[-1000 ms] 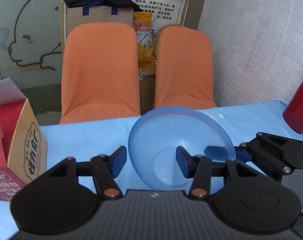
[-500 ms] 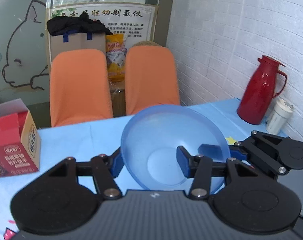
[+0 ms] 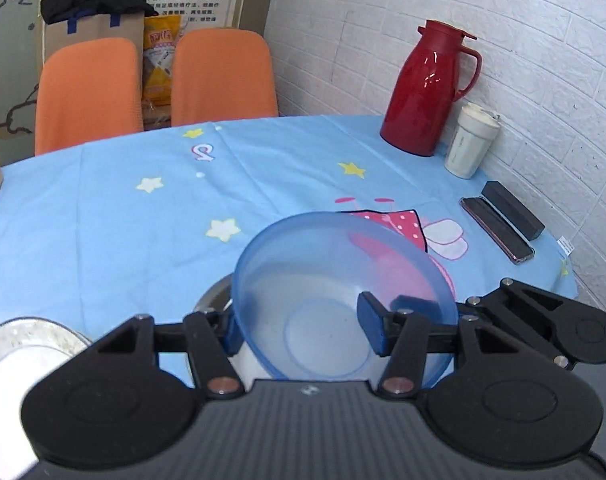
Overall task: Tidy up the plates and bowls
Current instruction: 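Carry the blue bowl with the left gripper and lower it into the white bowl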
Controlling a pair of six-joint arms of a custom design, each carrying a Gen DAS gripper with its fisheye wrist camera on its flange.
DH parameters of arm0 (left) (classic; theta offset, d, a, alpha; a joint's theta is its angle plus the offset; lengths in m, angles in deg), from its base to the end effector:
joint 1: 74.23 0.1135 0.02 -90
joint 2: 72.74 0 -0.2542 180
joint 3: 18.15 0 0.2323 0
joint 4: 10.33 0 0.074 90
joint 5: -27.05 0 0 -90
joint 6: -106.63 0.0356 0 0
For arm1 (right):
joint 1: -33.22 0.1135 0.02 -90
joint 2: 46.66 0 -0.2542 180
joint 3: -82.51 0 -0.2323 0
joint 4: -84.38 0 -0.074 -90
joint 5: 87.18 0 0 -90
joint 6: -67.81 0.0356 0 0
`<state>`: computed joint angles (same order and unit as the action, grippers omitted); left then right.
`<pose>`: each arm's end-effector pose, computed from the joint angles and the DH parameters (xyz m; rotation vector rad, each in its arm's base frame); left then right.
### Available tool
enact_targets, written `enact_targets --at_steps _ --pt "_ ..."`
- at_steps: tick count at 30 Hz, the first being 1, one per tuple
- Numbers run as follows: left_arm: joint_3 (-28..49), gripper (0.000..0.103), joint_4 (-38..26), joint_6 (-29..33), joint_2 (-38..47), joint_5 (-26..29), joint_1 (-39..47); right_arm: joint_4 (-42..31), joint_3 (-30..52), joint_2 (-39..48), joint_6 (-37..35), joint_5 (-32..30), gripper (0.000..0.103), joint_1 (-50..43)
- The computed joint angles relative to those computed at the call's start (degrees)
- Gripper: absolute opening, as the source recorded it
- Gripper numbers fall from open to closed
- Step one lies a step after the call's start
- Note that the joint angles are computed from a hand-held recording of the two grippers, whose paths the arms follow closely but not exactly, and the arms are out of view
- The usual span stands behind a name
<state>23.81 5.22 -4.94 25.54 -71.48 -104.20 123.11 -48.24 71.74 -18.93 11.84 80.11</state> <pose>0.2349 -0.1294 0.1004 0.0897 2.2894 -0.3023 0.2212 0.2281 0.0647 -0.6967 1.9972 0.3617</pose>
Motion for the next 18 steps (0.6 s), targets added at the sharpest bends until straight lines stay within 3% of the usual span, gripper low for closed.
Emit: enact_targets --at_steps 3,7,12,15,18 --pt "1.45 0.056 0.53 0.84 3.18 -2.1 -1.27 2.42 -0.56 2.06 0.16 -0.22 0.103 -0.49" --pt "4.85 0.058 -0.44 1.45 7.72 0.5 1.13 0.9 2.11 4.65 0.45 -2.17 0.103 -2.4" --pt "6.07 0.071 -0.3 2.45 10.44 0.44 2.82 3.37 2.09 7.37 0.72 -3.27 0.103 -3.68" --pt "4.41 0.089 0.5 2.36 8.5 3.27 5.03 5.6 -0.25 7.38 1.34 -3.47 0.103 -4.46" --pt "1.68 0.092 1.53 1.96 4.8 2.43 6.03 8.25 -4.23 6.24 1.98 -4.53 0.103 -5.66"
